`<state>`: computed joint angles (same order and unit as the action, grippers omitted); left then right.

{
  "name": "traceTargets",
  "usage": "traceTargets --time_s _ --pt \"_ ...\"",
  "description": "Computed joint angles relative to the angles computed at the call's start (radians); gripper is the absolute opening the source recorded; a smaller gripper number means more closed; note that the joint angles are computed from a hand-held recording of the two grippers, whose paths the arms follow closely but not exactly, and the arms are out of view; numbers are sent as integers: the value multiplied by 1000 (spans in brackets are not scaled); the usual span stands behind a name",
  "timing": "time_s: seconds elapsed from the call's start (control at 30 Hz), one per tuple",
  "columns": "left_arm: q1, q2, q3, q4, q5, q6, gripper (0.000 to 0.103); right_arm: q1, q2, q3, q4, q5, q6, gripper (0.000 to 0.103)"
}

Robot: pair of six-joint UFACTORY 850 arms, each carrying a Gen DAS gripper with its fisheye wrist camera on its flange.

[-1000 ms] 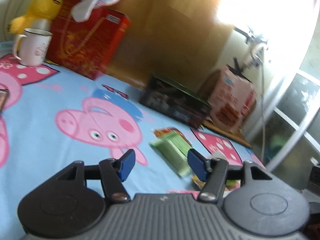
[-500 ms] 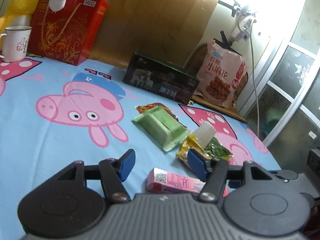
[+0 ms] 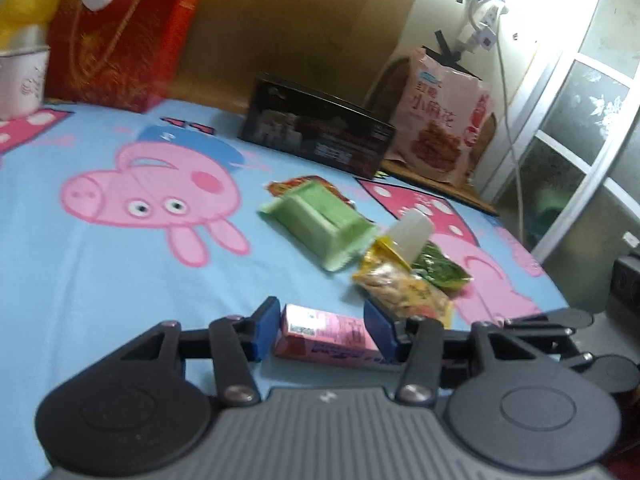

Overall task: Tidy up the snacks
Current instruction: 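Close the left tool on the pink stick box lying on the sheet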

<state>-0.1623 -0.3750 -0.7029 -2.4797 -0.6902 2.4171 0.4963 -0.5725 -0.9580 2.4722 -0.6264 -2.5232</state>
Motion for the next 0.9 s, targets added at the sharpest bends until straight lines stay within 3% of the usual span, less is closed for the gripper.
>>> traceTargets --time_s 0.2,0.43,0.67,0.8,0.9 --pt "59 -2 5 80 -37 -126 46 12 -53 -79 7 28 9 23" --pt "-15 -46 -66 10 11 -69 47 -7 -44 -67 75 30 -38 23" --pt "-85 -105 -156 14 55 -49 48 -10 -8 -9 399 45 -305 31" --pt "-39 -103 -151 140 4 -171 48 -10 -1 6 386 40 -329 37" --pt "-13 -90 -131 151 -11 -194 48 -7 -18 -14 353 41 -330 38"
